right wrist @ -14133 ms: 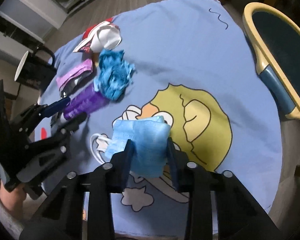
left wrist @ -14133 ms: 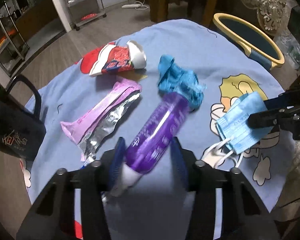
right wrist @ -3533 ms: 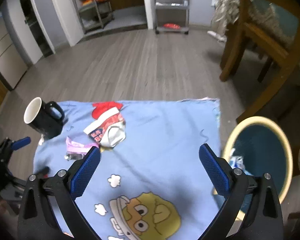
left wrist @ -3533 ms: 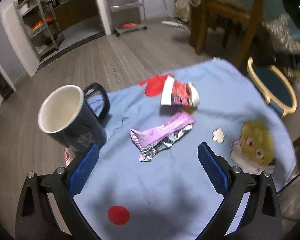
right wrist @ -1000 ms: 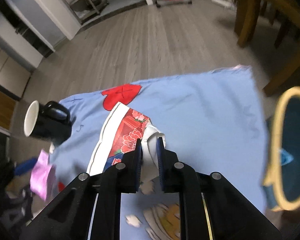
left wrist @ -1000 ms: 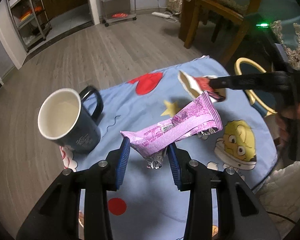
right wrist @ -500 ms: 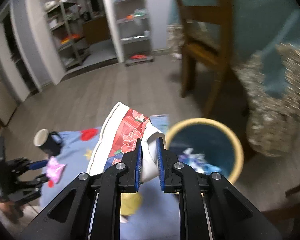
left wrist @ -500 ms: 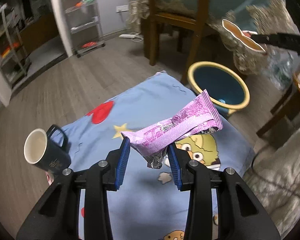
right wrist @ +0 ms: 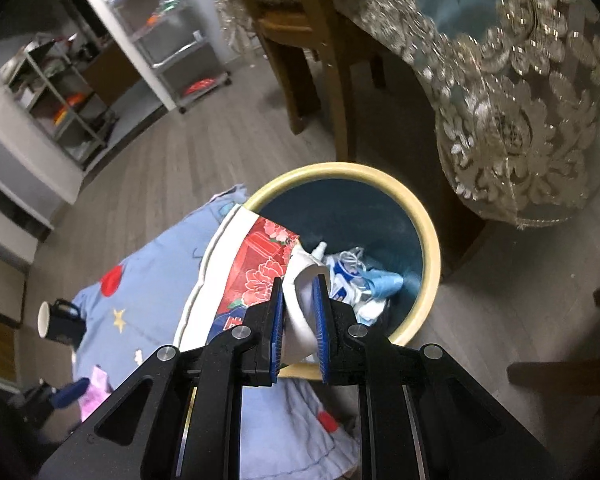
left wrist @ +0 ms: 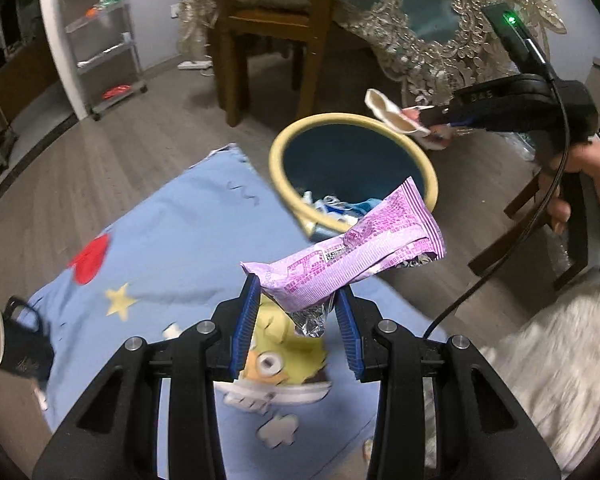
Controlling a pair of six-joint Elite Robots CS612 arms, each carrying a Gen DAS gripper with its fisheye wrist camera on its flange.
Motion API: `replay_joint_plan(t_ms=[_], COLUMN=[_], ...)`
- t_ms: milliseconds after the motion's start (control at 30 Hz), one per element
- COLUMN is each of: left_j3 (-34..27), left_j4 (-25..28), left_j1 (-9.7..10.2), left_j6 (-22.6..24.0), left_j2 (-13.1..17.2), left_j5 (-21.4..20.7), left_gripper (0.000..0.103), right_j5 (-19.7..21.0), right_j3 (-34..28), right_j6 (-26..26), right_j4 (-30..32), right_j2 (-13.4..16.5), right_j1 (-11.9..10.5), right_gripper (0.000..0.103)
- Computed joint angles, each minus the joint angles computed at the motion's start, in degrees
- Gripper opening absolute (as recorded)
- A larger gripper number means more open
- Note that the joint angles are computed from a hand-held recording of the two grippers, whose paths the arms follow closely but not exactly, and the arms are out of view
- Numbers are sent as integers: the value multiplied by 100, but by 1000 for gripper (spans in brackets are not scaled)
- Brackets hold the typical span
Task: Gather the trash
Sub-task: 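Carry the pink wrapper and paper cup over the bin and open both tools, then withdraw both open tools from the bin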
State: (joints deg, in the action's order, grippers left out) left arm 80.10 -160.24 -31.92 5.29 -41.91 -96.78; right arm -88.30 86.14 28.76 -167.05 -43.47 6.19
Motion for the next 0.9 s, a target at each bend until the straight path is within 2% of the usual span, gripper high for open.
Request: replay_joint_plan(t_ms=[200,367,433,600,667,733,767,800,833,900], left_j3=[-600,-1115,-1277,-1715,-1850,-1933,-1998,-2021,-1998,-1944], left_j4=[420,713,813,1106,1066,928,881,819,712,577], left_j1=[-186,-230,-263,-325,-338,-327,-309,-307,-315,-302], left_j6=[314,123,73,90,82,-21,-111,-163,-188,-139], left_j2=[334,644,747,1008,1074,1112,1141,1153,1148,1137], left_j5=[300,179,203,291,356,337,243,237,335,285], left_gripper=[37,37,37,37,38,42,56,75,81,82], right_j5=[-24,94,-2,62,83,-81,-126,-194,-229,-170], right_j3=[-100,-101,-111,-121,-80,-6,15,35,46,42], right_j6=[200,601,670,855,1004,1126,1160,1191,1204,1192], right_j4=[141,-45,-62,-113,-380,-711,-805,-870,-897,-861], right_j2=[129,196,210,244,254,241,241,232,229,230], right_j1=[-44,-108,-108,-134,-152,-155,-160,-160,-160,-176], right_gripper=[16,16,16,16,16,29,50,62,63,63])
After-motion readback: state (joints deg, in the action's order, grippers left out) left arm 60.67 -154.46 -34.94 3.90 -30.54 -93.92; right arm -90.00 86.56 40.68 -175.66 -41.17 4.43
